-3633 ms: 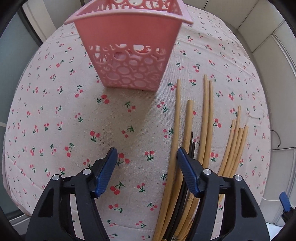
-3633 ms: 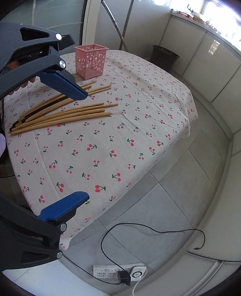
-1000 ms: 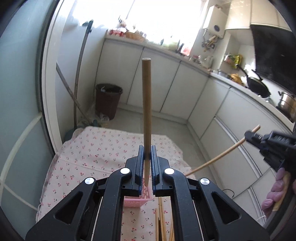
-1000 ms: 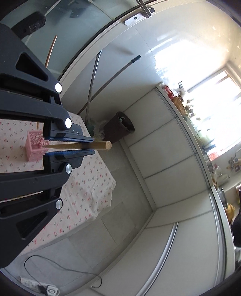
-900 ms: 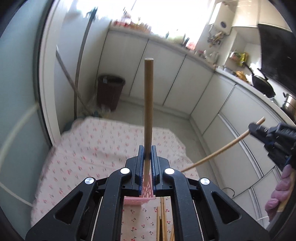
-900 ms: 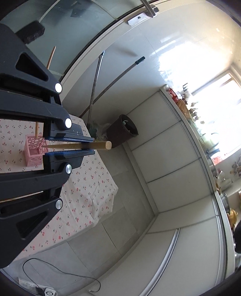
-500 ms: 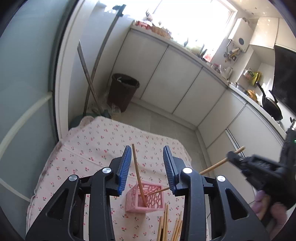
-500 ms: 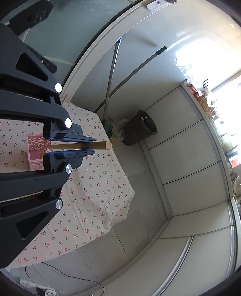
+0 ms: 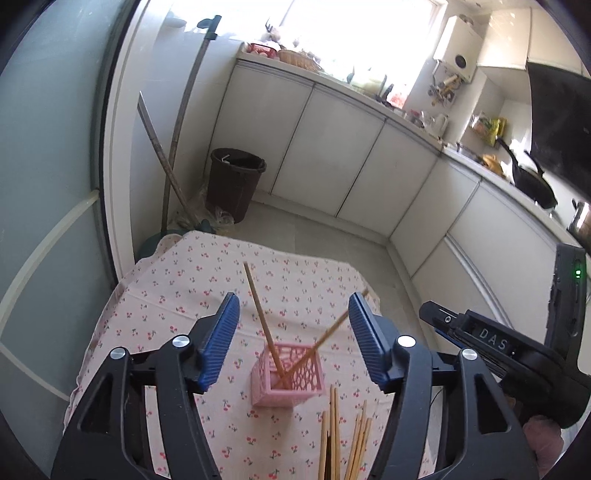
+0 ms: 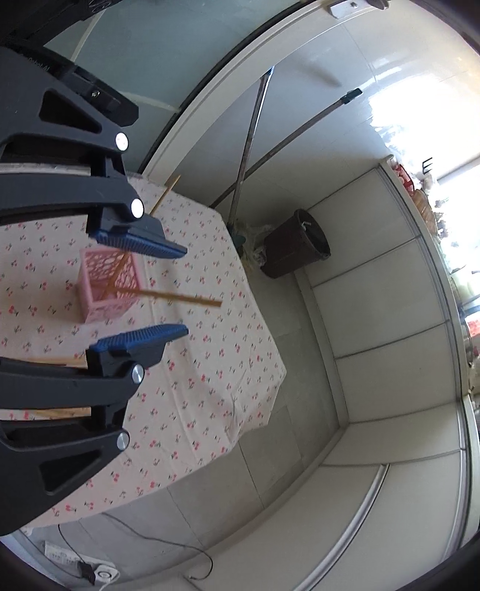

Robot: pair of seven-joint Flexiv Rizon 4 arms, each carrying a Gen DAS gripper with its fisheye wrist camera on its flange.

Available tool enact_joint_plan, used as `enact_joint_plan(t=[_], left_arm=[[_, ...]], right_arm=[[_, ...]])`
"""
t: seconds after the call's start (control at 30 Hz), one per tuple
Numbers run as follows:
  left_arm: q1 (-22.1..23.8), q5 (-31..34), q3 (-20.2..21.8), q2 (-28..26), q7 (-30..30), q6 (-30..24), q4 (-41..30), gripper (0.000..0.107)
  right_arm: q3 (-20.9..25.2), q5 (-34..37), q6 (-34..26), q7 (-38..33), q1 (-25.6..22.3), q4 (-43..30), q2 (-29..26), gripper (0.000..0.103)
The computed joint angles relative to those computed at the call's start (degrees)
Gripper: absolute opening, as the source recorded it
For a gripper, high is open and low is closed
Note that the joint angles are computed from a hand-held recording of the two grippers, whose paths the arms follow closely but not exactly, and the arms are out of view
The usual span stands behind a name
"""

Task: Organize utensils
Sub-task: 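Open the left tool to drop its chopstick into the basket while the right tool releases its own, then return to the bundle and close the left tool on another chopstick while the right tool approaches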

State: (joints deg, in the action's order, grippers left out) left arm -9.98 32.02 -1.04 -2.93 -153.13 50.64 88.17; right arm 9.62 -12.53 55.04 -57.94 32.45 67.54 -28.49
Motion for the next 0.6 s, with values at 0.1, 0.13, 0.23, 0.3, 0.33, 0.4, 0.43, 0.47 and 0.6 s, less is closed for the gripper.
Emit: enact_joint_plan(t=[0.1, 0.13, 0.23, 0.3, 0.33, 0.4, 0.43, 0.47, 0.6], left_arm=[[-0.8, 0.9, -0.6, -0.4, -0.5, -2.7, -0.7, 0.064], [-1.0, 1.1, -0.7, -0.4, -0.6, -3.4, -0.8, 0.066], [-1.6, 0.8, -0.9, -0.7, -0.7, -4.8, -1.0, 0.074], [-2.1, 0.9, -1.1, -1.0, -1.0, -6.3, -1.3, 0.081], [-2.4, 0.6, -1.2, -1.2, -1.1, -7.1, -1.4, 0.087], [-2.6, -1.8, -1.3, -1.8, -1.0, -8.0, -0.9, 0.096], [-2.7, -3.4, -1.3, -2.1, -0.7, -8.4, -0.5, 0.096], [-2.6, -6.0, -1.3, -2.7, 0.3, -8.8, -0.2, 0.096], [-2.2, -18.3, -1.7, -5.9, 4.7, -11.0, 1.3, 0.096]], right_arm=[[-1.5, -2.1, 1.6, 1.8, 0.1, 5.0, 2.6, 0.05], [-1.6, -2.8, 2.0, 2.3, 0.0, 6.2, 3.2, 0.052], [-2.6, -5.8, 4.2, 4.8, -0.4, 11.5, 5.7, 0.061], [-2.7, -7.1, 5.0, 5.7, -1.1, 13.8, 6.7, 0.072], [-2.8, -7.9, 5.2, 6.3, -1.3, 14.8, 7.2, 0.077], [-3.9, -10.5, 6.2, 8.6, -1.9, 17.9, 8.6, 0.085], [-3.9, -11.1, 6.7, 9.3, -2.4, 19.1, 9.1, 0.091], [-3.8, -11.1, 6.8, 9.8, -3.3, 20.2, 9.6, 0.092], [-0.6, -3.4, 3.3, 5.7, -8.3, 20.3, 9.8, 0.093]])
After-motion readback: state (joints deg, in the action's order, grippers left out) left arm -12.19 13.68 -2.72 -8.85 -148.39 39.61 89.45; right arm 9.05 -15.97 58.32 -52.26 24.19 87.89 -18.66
